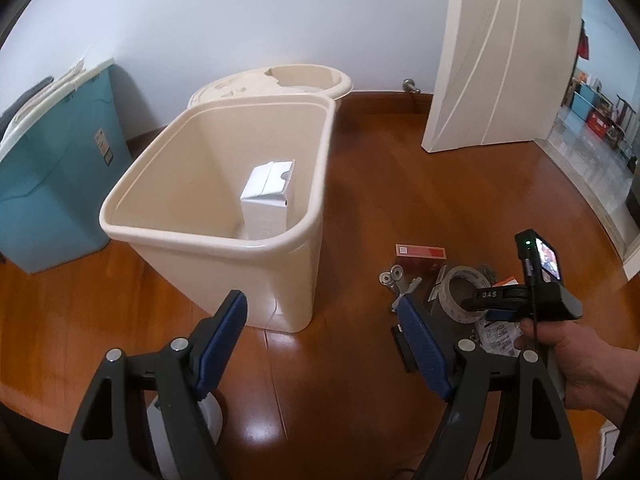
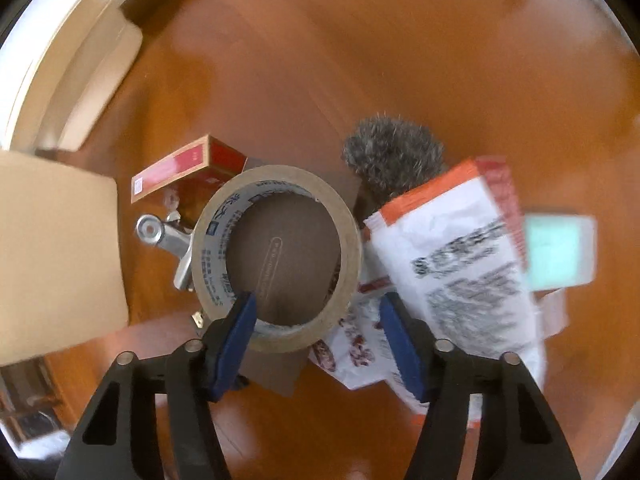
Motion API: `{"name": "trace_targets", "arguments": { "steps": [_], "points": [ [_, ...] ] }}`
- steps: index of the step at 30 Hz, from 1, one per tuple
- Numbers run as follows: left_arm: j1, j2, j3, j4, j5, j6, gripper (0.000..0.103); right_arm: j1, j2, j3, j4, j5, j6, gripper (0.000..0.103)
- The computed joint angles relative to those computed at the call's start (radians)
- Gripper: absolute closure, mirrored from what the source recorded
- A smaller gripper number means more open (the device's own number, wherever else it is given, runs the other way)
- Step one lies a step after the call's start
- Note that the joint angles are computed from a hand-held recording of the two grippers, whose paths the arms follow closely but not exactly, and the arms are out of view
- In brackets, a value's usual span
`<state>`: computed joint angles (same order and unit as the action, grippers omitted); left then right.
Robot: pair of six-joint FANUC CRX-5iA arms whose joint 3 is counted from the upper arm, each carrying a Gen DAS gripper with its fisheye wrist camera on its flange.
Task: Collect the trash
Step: 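Grasp the tape roll with the right tool while the left tool grasps the brown card, then drop the brown card into the wastebasket with the left tool while the right tool drops the tape roll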
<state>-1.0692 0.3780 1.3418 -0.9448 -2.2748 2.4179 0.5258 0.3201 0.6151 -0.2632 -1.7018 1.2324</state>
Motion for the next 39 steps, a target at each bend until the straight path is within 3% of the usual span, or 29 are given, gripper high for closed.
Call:
{"name": "trace_targets", "arguments": {
  "steps": [1, 3, 8, 14, 17, 21, 31, 39],
  "points": [
    [0.001, 0.002, 0.0, 0.003, 0.0, -0.004, 0.025, -0.01, -0.002, -0.007, -0.019, 0.007, -0.01, 0.061],
    [0.012, 0.003, -0.011, 0.03, 0.004, -0.002, 0.025, -0.04, -0.016, -0.021, -0.072, 0.031, -0.028, 0.079],
    [0.054, -0.012, -0.091, 0.132, 0.059, 0.025, 0.025, -0.075, -0.067, -0.014, -0.123, 0.05, 0.035, 0.086],
    [0.133, -0.006, -0.212, 0.29, 0.223, 0.017, 0.024, -0.217, -0.15, -0.006, -0.274, 0.061, 0.039, 0.086],
    [0.206, 0.04, -0.231, 0.404, 0.338, -0.07, 0.024, -0.299, -0.181, -0.01, -0.329, 0.066, 0.037, 0.086],
    [0.253, 0.125, -0.187, 0.485, 0.401, -0.193, 0.024, -0.41, -0.222, -0.062, -0.373, 0.09, 0.045, 0.086],
    [0.307, 0.249, -0.142, 0.605, 0.413, -0.256, 0.024, -0.537, -0.282, -0.202, -0.429, 0.122, 0.073, 0.086],
    [0.354, 0.251, -0.217, 0.706, 0.445, -0.19, 0.027, -0.578, -0.299, -0.221, -0.438, 0.125, 0.081, 0.085]
  ]
}}
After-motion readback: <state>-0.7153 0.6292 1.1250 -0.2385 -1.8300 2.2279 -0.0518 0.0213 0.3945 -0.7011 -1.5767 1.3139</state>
